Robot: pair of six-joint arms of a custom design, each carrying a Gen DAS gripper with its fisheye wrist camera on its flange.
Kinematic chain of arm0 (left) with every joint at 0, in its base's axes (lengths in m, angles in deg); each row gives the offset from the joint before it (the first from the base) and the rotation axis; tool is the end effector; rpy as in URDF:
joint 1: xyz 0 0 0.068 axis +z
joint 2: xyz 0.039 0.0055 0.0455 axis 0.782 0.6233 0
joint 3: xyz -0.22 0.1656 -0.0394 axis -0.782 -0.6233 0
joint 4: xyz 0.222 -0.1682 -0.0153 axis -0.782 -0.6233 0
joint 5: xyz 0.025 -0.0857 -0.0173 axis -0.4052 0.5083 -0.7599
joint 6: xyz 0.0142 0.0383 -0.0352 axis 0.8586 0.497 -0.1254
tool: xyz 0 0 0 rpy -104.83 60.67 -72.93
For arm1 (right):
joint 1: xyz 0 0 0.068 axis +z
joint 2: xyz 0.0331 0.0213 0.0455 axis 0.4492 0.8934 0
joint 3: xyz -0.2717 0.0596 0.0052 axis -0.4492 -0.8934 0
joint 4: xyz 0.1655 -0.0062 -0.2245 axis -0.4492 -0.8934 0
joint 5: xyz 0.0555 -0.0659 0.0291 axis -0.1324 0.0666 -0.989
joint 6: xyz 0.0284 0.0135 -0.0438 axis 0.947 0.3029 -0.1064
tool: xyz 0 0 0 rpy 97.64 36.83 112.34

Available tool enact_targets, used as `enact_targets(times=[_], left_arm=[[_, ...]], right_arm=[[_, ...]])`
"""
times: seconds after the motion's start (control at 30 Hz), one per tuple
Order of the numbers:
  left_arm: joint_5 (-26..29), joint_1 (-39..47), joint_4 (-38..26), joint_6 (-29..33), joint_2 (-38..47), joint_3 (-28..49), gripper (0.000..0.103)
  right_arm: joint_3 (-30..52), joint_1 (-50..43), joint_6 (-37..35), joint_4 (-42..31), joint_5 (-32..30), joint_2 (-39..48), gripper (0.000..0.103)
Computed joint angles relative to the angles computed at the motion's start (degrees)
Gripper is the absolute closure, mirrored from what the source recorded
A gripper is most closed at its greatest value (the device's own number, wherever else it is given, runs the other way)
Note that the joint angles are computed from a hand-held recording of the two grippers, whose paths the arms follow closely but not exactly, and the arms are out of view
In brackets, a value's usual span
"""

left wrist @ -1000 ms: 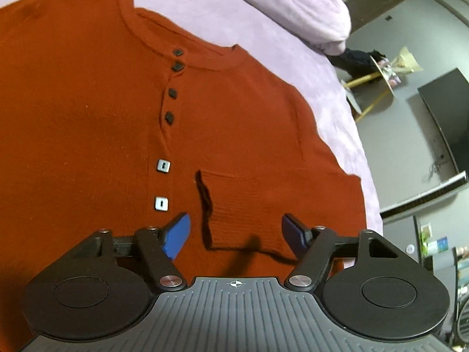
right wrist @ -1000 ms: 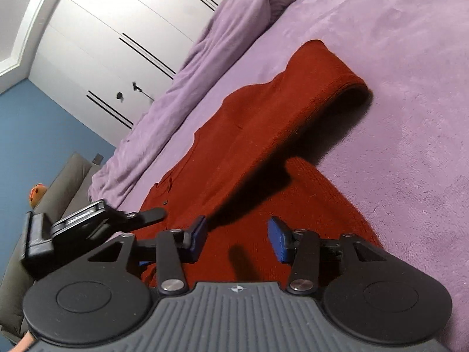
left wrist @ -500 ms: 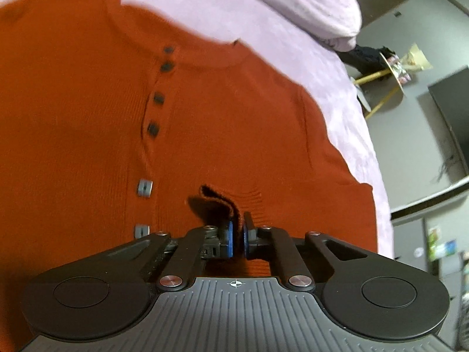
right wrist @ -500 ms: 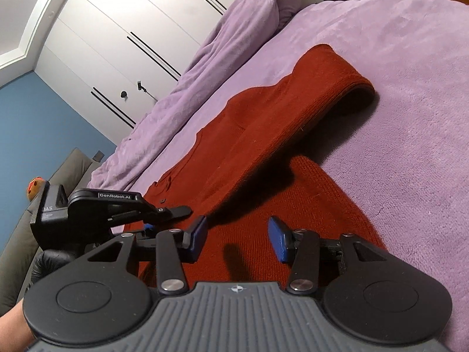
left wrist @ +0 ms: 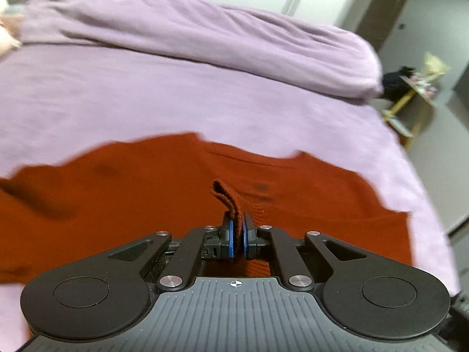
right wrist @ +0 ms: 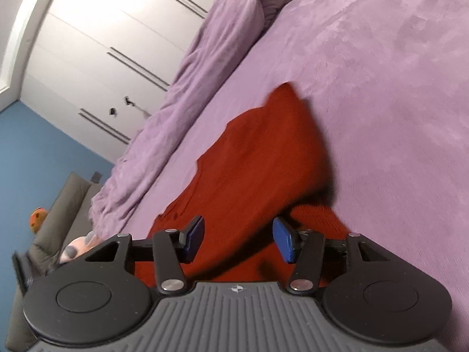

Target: Fold small clothes

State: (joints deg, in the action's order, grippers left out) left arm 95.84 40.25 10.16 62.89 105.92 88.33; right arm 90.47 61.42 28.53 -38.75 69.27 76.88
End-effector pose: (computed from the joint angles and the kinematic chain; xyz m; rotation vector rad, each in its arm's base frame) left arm 0.3711 -0.0840 0.2043 0.2552 2.4045 -0.4916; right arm 0.2154 0.1308 0.1355 0.9923 1.9312 0.6715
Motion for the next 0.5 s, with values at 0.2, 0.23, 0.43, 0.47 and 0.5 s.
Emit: enact_targets(times=[0.2,0.23,0.43,0.47,0.5], left_arm=[[-5.42,4.51,1.91,2.70,3.30,0.26,0.096],[-4.80,5.03,1.55,2.09,3.71,0.53,0.095],[-5.07,4.74,2.16,4.19,5.89,1.62,0.095],[-5.39,4.08,2.51,3.88,5.89,1.82,0.095],[-5.04,3.62,3.01,3.46,5.80,2.05,0.095]], right_arm=[[4.24,-3.85,2.72,1.77,-2.37,8.22,0.070],[4.99,-4.43,3.06,1.99,-2.90,9.40,0.079],[14.40,-3.98,-1.72,-10.81,2.10,13.59,0.096],[16.54,-2.23,-3.30,-14.05,6.65,14.14,0.097],[18.76,-0.29,-4.55,-17.44,12.16,14.96,0.097]])
